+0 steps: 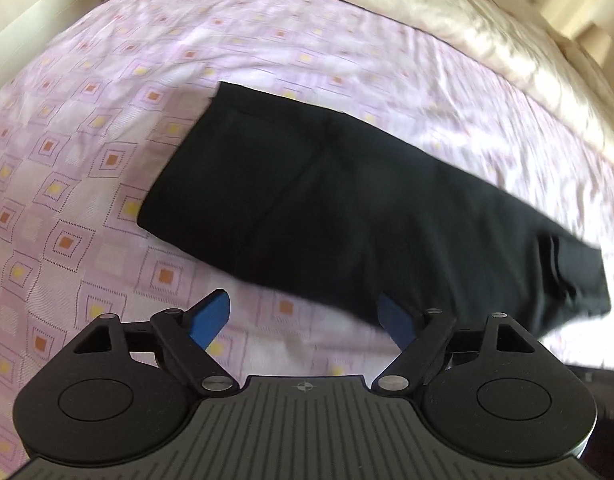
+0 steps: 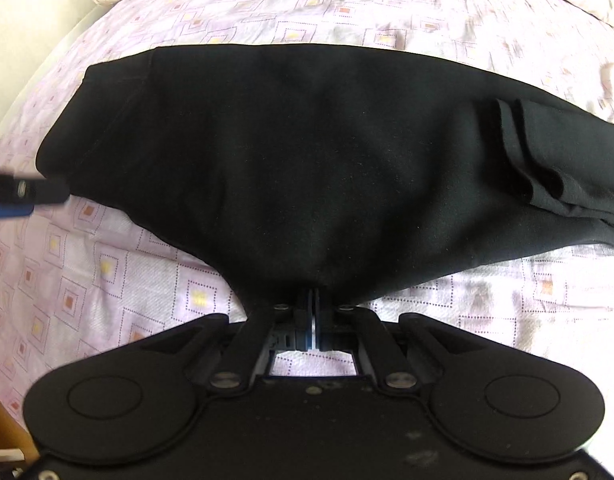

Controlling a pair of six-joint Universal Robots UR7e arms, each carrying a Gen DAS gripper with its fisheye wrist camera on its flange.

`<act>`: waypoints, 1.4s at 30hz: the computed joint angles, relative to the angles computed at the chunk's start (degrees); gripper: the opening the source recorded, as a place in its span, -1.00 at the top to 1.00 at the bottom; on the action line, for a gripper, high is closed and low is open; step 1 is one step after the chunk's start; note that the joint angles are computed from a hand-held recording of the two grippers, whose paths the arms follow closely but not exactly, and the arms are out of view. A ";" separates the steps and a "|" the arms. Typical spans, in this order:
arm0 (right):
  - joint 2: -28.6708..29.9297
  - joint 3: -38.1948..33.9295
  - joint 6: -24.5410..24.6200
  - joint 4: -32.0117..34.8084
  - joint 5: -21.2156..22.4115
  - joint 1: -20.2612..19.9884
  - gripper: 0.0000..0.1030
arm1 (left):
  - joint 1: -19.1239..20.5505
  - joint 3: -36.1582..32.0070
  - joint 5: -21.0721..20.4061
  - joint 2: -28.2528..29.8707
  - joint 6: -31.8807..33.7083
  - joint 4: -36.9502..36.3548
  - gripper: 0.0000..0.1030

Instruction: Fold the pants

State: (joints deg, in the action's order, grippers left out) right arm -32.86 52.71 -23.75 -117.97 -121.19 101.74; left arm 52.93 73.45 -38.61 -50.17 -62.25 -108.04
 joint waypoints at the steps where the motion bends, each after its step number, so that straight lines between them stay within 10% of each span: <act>1: 0.17 -0.32 -0.13 0.31 -0.14 0.04 0.95 | 0.47 -0.14 -0.09 -0.06 -0.74 0.17 -0.57; 10: 2.23 -3.98 1.70 4.18 -0.24 0.16 0.96 | 4.96 1.48 -1.86 -1.20 -2.95 -4.60 -0.60; 13: 3.10 -5.91 1.96 5.94 -0.10 0.04 0.97 | 5.98 1.59 -2.66 -0.65 0.74 -9.75 -0.97; 25: 5.55 -11.72 3.91 11.28 0.23 -0.31 0.98 | 6.54 0.44 -0.91 0.48 -1.81 -11.19 -0.94; 27: 5.46 -11.43 3.73 11.22 0.02 -0.20 0.98 | 6.25 -0.12 0.10 0.36 -5.84 -8.45 -0.74; 31: 5.79 -12.04 4.16 12.02 -0.14 -0.10 0.98 | 5.34 -0.95 2.24 -0.56 -11.82 -1.23 0.42; 42: 5.98 -12.63 3.58 12.66 0.30 -0.19 0.98 | 1.37 -3.57 9.01 2.03 8.06 -11.99 0.80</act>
